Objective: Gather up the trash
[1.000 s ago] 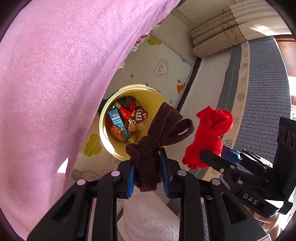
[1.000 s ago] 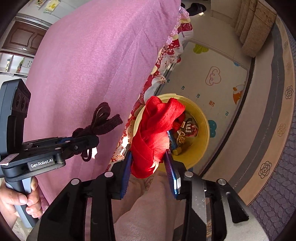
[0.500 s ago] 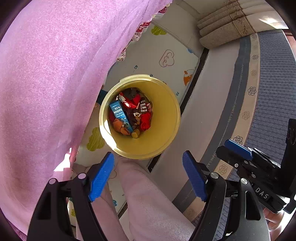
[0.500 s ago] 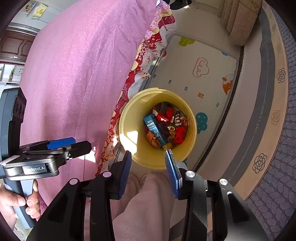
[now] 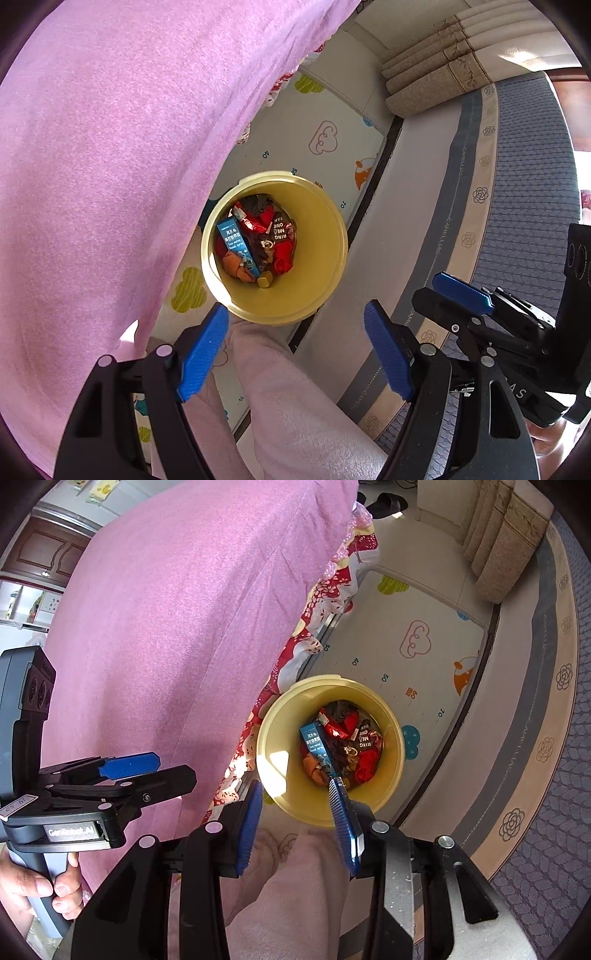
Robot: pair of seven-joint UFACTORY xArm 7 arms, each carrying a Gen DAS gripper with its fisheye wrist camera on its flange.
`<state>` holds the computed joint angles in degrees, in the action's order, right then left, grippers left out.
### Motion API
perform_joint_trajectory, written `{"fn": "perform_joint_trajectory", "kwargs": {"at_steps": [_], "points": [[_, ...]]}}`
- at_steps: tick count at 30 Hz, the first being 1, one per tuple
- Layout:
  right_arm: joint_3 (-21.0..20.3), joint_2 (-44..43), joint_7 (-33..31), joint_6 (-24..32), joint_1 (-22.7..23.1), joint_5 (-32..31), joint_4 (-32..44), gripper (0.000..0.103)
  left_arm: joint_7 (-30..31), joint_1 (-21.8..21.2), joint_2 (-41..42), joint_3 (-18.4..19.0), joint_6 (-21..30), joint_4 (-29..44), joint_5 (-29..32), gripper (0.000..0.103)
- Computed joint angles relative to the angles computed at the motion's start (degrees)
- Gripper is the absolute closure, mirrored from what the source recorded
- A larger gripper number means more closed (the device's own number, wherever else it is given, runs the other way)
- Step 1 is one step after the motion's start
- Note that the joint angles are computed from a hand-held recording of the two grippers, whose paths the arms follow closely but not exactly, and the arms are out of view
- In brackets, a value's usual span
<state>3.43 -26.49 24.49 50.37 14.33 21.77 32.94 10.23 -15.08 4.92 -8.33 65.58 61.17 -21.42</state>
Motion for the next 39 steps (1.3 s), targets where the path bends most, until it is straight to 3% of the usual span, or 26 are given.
{"fn": "perform_joint_trajectory", "kwargs": {"at_steps": [9,16,27,33,39], "points": [[4.1,7.8,1.4,1.4,3.0,-3.1,11.8,0.065,2.5,5.1,-7.5,4.3,1.0,-3.1,-1.2,0.028],[7.6,20.2,0.9,1.9,7.0,-5.1,26.9,0.065,4.6,11.7,-13.4,9.6,2.4,-5.8,-0.4,0.028],[12.2,45.1,1.6,7.1,17.7,-12.7,59.1,0.065,9.3,25.6,-16.8,18.7,5.0,-4.8,3.8,0.028],[11.5,57.7,1.4,11.6,24.9,-16.5,78.2,0.065,12.6,32.6,-15.7,22.5,5.8,-1.0,5.1,0.028],[9.3,67.8,-1.1,18.1,30.0,-18.7,96.8,0.065,13.5,36.8,-15.8,23.6,5.4,2.1,6.2,0.027]]}}
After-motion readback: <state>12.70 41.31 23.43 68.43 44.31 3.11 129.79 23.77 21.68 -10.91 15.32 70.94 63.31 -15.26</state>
